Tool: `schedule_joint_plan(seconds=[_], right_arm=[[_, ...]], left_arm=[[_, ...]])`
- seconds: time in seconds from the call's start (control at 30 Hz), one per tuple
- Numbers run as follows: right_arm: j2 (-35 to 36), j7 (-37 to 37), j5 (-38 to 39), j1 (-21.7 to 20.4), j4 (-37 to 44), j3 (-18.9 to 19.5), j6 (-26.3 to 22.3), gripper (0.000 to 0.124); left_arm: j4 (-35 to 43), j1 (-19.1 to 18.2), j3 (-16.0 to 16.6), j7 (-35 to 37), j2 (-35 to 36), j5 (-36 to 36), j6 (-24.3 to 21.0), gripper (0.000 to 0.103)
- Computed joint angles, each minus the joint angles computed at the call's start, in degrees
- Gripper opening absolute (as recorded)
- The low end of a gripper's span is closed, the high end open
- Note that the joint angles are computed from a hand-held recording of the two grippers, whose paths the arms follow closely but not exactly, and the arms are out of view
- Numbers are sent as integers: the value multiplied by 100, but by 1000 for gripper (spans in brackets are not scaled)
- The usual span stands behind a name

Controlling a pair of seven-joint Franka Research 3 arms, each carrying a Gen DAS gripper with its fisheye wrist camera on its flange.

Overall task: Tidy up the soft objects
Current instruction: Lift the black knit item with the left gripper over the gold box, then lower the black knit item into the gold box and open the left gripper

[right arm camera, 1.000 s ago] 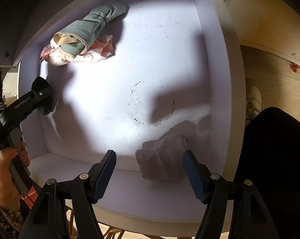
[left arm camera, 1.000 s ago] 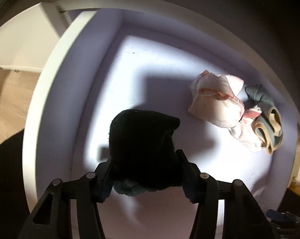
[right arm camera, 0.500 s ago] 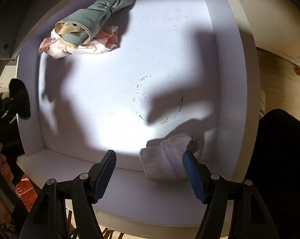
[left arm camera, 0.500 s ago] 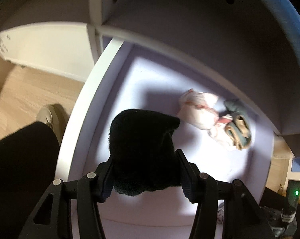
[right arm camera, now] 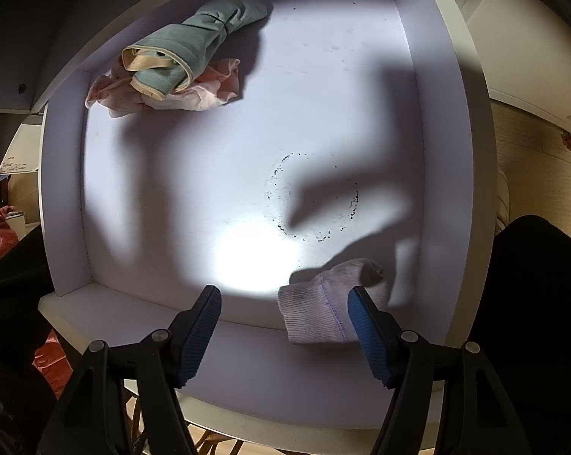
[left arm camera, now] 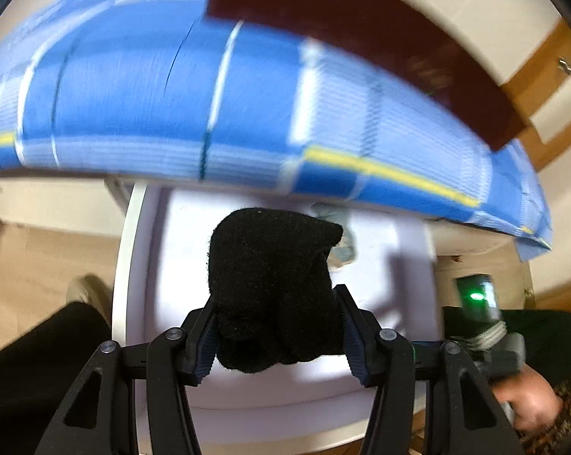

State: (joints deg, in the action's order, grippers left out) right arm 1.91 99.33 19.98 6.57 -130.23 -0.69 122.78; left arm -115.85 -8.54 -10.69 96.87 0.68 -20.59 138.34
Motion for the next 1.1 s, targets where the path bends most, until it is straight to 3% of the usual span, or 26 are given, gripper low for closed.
schedule_joint_plan(seconds=[0.17,0.37,0.67,0.9,1.1], right_arm=[[-19,6,30,5,-20,3,-9,70],[40,-54,83,-16,45,-12,-11,70],[-35,-56,122,-29,41,-16,-41,70],[-53,-99,205,-33,55,-16,-50,70],[-89,-169,295,-57,43,-31,-57,70]], left_arm=[[173,-56,27,507,-258,-322,8,55],[872,-104,84,690,-298,-231,-145,55],[2669,-109,-98,223,750,777,-485,55],[4765,-293,-155,-300,2218,1868,-1446,55],[6799,-615,10,-583,3564,2614,-2675,55]])
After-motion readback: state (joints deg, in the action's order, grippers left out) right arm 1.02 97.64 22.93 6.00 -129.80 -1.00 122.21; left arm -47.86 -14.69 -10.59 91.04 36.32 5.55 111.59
